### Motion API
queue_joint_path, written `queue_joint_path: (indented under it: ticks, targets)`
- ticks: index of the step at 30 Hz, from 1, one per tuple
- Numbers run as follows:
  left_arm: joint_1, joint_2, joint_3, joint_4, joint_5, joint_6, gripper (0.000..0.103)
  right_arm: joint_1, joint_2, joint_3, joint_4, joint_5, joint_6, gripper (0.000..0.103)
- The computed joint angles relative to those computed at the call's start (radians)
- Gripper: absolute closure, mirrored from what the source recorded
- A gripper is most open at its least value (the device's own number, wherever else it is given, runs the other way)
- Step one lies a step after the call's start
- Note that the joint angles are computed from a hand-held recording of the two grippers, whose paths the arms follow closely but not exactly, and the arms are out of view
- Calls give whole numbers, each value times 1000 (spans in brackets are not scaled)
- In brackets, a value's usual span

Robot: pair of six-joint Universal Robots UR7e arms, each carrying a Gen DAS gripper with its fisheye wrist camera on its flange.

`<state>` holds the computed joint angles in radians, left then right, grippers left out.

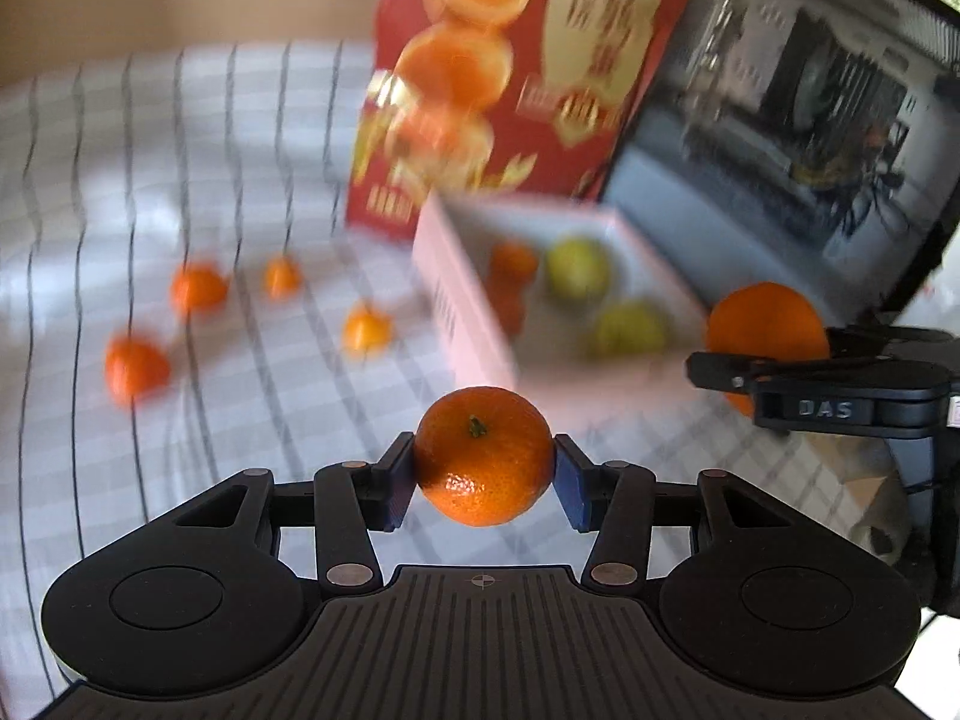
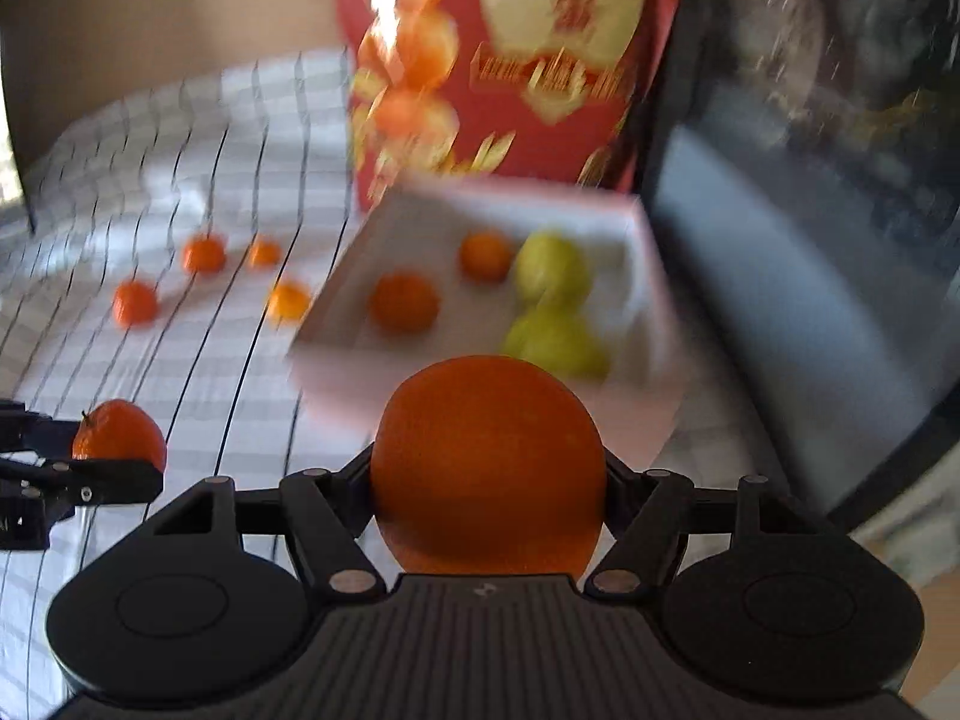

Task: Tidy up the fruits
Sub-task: 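Lower both oranges into the pink box and open both grippers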

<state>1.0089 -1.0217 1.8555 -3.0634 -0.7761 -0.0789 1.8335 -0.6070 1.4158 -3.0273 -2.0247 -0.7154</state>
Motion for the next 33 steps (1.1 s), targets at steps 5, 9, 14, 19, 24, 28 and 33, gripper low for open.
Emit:
queue_joint_path:
  ticks: [5, 9, 14, 19, 24, 28, 33]
  targets:
    - [4, 112, -207, 21, 14, 88, 50, 12, 32, -180, 50, 41, -44, 33]
    - [28, 212, -374, 155, 10, 52, 50, 16, 79, -331, 136, 63, -55, 33]
    - [49, 326, -515, 300, 67, 58, 49, 10, 140, -466, 239, 64, -67, 33]
    - [53, 356, -542, 357, 71, 43, 48, -7, 171, -537, 349, 58, -12, 33]
    - [62, 344, -518, 286, 34, 15, 51, -24, 196, -577, 388, 50, -7, 33]
    - [59, 277, -395, 40, -56, -9, 52, -30, 229, -635, 444, 54, 6, 33]
    - [28, 165, -203, -91, -35, -43, 52, -25, 303, -754, 560, 68, 19, 33]
